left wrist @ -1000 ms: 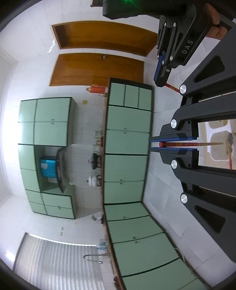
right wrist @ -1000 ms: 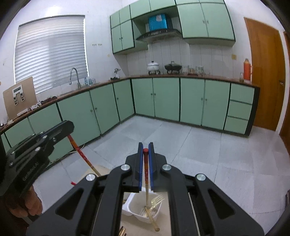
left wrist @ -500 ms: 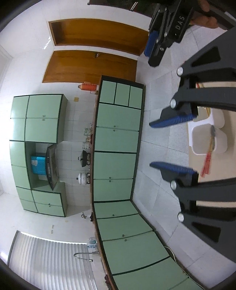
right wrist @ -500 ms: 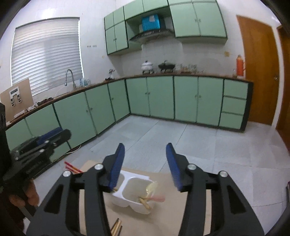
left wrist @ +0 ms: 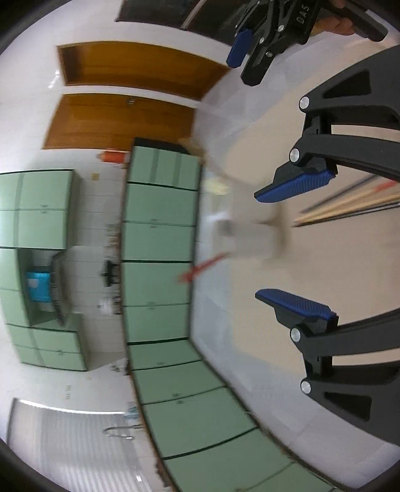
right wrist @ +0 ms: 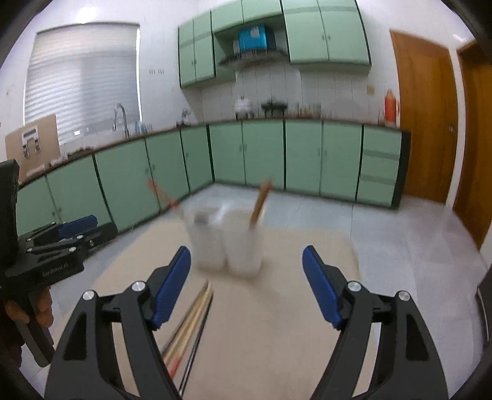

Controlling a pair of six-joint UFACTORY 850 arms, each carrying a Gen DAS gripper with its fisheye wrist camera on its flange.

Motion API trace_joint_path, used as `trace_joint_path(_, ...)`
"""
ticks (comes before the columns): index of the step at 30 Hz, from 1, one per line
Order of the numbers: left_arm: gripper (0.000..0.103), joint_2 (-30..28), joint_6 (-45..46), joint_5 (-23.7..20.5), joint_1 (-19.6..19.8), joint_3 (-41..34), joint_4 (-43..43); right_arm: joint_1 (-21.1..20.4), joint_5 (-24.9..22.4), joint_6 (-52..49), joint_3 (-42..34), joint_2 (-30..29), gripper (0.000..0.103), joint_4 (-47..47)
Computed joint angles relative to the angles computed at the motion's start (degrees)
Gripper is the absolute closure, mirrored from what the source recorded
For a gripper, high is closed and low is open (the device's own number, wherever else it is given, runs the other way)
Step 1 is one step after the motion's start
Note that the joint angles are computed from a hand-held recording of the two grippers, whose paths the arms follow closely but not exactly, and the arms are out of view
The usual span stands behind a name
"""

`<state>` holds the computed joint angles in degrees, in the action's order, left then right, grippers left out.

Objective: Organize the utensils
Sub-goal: 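Move both tools back toward the remaining chopsticks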

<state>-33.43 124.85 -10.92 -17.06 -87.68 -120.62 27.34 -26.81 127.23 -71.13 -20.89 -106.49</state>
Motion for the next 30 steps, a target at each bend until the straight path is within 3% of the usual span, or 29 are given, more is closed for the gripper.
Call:
trace_joint_path(3, 0.045, 1.34, 3.82, 1.19, -0.05, 5.16, -3.12, 0.92, 2.35, 1.48, 1.95, -0.38, 0.03, 2.98)
trace_joint_path(6, 0.045, 1.74, -1.19, 1.72, 0.15, 8.43, 1.34, 2.74, 1.78, -0.23, 3.14, -1.25, 0.033, 7.3)
trace_joint_path(11, 0.045, 2.61, 11.43, 1.51, 0.19, 13.12, -9.6, 4.96, 3.09, 1.75, 5.07, -2.0, 0.048, 8.37)
trace_joint_path(17, 0.05, 2.88, 12.28, 0.74, 0.35, 15.95, -10.87, 6.32, 6.88, -4.84, 4.21, -3.89, 0.071, 13.31)
trace_joint_path(23, 0.051, 3.2, 4.34, 0.41, 0.03, 17.5, -3.09, 6.94, 10.81, -13.7, 2.57, -5.47, 0.083, 19.97)
trace_joint_path(30, 0.053, 3.35, -2.41, 0.29, -0.33, 17.81, 4.28, 6.73, 13.33, -21.97, 1.89, -6.39, 0.09, 28.32)
